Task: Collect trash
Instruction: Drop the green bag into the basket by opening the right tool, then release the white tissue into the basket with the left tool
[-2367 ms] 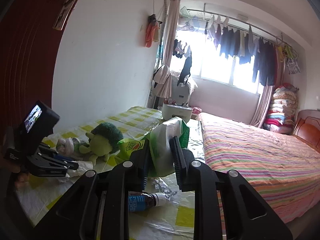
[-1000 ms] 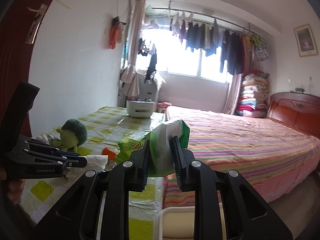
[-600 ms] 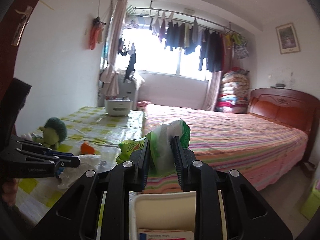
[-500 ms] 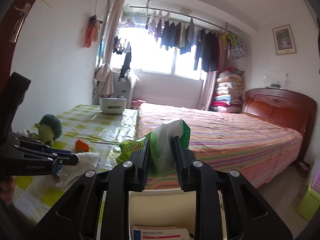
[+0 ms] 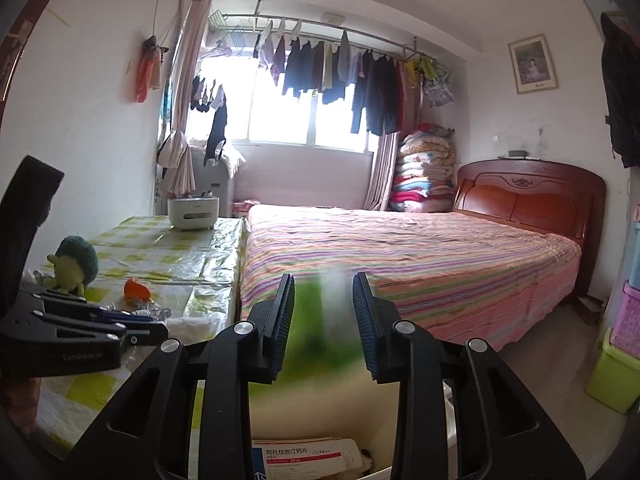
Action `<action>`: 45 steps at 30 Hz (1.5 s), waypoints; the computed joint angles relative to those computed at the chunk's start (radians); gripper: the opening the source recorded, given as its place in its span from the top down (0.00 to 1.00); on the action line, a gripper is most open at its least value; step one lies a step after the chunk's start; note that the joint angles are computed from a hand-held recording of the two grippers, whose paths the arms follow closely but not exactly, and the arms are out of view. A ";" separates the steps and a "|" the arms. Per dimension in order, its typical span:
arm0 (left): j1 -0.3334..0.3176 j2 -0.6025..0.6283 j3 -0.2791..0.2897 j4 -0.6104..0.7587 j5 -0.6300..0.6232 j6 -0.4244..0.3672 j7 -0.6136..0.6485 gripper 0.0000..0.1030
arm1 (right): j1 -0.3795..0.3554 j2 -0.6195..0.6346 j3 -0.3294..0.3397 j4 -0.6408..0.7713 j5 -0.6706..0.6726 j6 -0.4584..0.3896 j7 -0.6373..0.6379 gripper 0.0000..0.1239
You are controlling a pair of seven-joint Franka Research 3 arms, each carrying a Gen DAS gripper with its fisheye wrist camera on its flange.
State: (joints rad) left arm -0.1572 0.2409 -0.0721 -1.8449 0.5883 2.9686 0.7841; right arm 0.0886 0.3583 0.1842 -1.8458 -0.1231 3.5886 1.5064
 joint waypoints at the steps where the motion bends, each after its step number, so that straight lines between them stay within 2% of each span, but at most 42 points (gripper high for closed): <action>1: -0.001 0.004 -0.001 0.004 -0.001 0.000 0.000 0.85 | -0.002 -0.001 0.000 -0.002 0.001 0.005 0.003 0.76; 4: 0.000 0.016 -0.011 0.017 -0.019 -0.005 0.019 0.85 | 0.012 -0.001 -0.013 -0.002 0.027 0.011 -0.002 0.67; 8: -0.003 0.026 -0.016 0.028 -0.034 -0.009 0.040 0.85 | -0.017 0.001 0.005 -0.001 0.002 0.026 0.041 0.63; 19: 0.010 0.071 -0.056 0.069 -0.139 0.006 0.148 0.83 | -0.038 0.009 0.009 0.004 -0.032 0.048 0.141 0.62; 21: 0.010 0.084 -0.065 0.081 -0.159 0.016 0.171 0.83 | -0.029 0.004 -0.004 -0.005 -0.015 0.068 0.147 0.57; 22: 0.009 0.089 -0.069 0.086 -0.169 0.020 0.182 0.83 | -0.024 0.001 -0.011 -0.010 -0.003 0.077 0.150 0.46; 23: 0.006 0.094 -0.069 0.091 -0.174 0.023 0.190 0.83 | -0.010 -0.001 -0.024 -0.014 0.022 0.086 0.143 0.44; 26: 0.001 0.115 -0.082 0.111 -0.196 0.026 0.225 0.83 | -0.017 -0.002 -0.028 -0.017 0.025 0.104 0.174 0.44; 33: -0.031 0.135 -0.067 0.134 -0.201 0.011 0.254 0.81 | -0.044 0.009 -0.026 -0.002 -0.005 0.097 0.256 0.44; 34: -0.037 0.136 -0.061 0.136 -0.198 0.007 0.250 0.77 | -0.049 0.011 -0.023 0.001 -0.013 0.095 0.268 0.44; 36: -0.053 0.132 -0.041 0.134 -0.185 0.004 0.226 0.60 | -0.051 0.017 -0.020 0.012 -0.021 0.086 0.282 0.44; 37: -0.065 0.129 -0.025 0.132 -0.170 0.011 0.204 0.46 | -0.052 0.019 -0.020 0.014 -0.024 0.083 0.286 0.44; 38: -0.096 0.123 0.016 0.124 -0.132 0.029 0.154 0.38 | -0.055 0.020 -0.017 0.015 -0.030 0.081 0.292 0.43; 39: -0.121 0.116 0.049 0.117 -0.093 0.044 0.106 0.37 | -0.059 0.020 -0.014 0.016 -0.038 0.080 0.300 0.43; 41: -0.132 0.107 0.069 0.111 -0.048 0.056 0.062 0.33 | -0.055 0.020 -0.018 0.014 -0.035 0.081 0.299 0.43; 45: -0.121 0.091 0.074 0.099 -0.001 0.055 0.003 0.31 | -0.076 0.024 -0.003 0.017 -0.065 0.071 0.333 0.43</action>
State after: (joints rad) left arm -0.2784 0.3320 0.0016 -1.7460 0.5876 3.0239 0.7867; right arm 0.0126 0.3821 0.1816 -1.8287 -0.1882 3.6597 1.8393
